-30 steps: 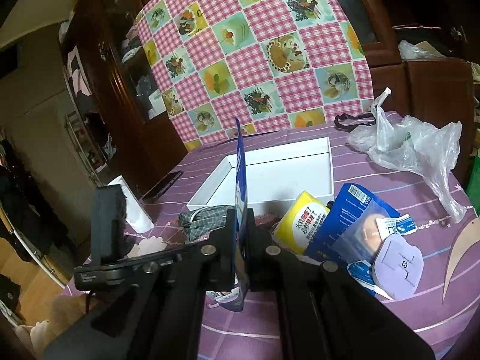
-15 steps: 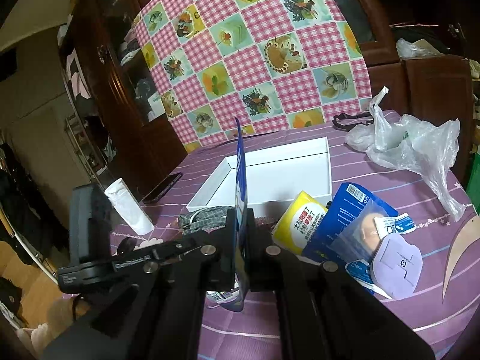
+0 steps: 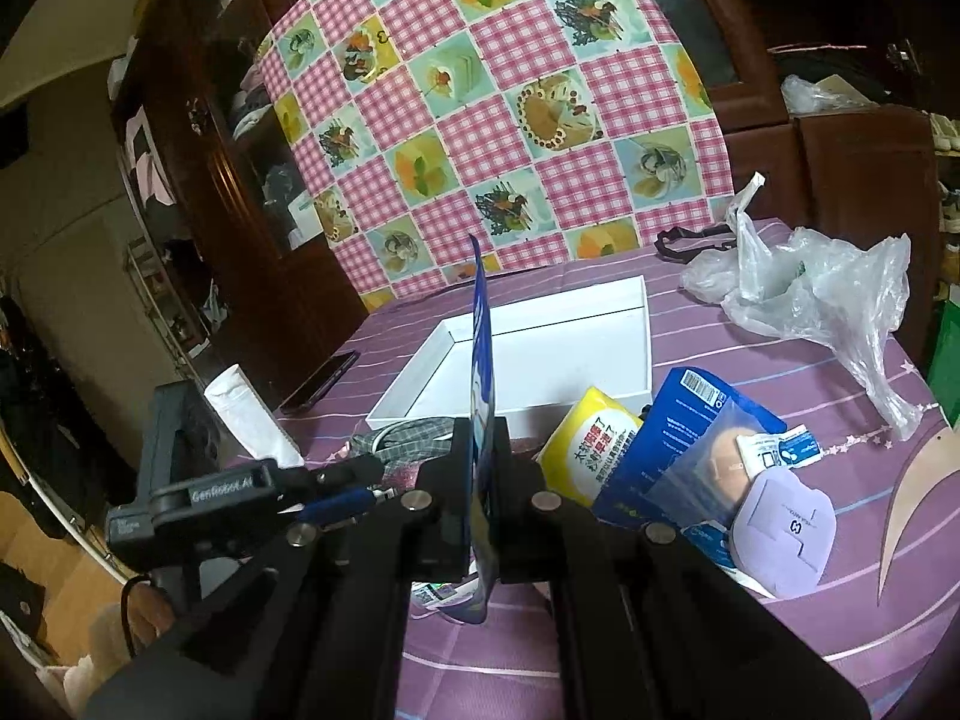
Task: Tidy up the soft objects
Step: 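Lift the blue bag with the right gripper while the left gripper grasps the pink sparkly pad, then carry the bag and pad over the white tray and release both inside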
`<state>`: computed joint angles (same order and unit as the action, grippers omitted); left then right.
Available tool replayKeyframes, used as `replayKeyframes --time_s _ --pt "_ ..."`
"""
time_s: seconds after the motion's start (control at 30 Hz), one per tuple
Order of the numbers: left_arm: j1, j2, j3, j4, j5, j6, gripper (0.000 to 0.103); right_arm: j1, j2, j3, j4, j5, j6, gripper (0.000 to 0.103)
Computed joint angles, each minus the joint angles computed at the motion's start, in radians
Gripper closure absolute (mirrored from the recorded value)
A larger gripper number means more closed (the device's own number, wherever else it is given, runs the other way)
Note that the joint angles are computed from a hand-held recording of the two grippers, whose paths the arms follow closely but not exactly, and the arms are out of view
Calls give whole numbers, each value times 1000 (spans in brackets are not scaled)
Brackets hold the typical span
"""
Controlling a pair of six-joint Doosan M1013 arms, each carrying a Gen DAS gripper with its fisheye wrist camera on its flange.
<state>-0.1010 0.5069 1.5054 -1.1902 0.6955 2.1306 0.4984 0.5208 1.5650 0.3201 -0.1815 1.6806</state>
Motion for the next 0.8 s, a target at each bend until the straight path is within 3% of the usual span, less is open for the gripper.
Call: replayKeyframes --time_s 0.13,0.23,0.3,0.37,0.53,0.63,0.7,0.8 --pt "-5 29 -47 77 28 -153 53 -2 0 0 -14 3 20 97" --pt "-2 50 -73 92 61 -251 64 -2 0 -1 -12 3 19 97" --pt "4 64 -83 54 85 -265 78 -2 0 -2 -10 6 16 97" --pt "2 65 -86 55 83 -286 83 -2 0 -1 -6 6 12 97" --pt "-3 50 -75 42 87 -243 90 -1 1 -3 3 13 11 97" --pt "1 37 -65 -11 107 -170 91 5 1 -7 182 23 -164 97" --pt "5 23 -56 -55 119 -108 92 4 -2 -6 166 19 -142 97" --pt "8 6 -56 -115 132 -11 92 -4 -8 -3 32 15 22 97"
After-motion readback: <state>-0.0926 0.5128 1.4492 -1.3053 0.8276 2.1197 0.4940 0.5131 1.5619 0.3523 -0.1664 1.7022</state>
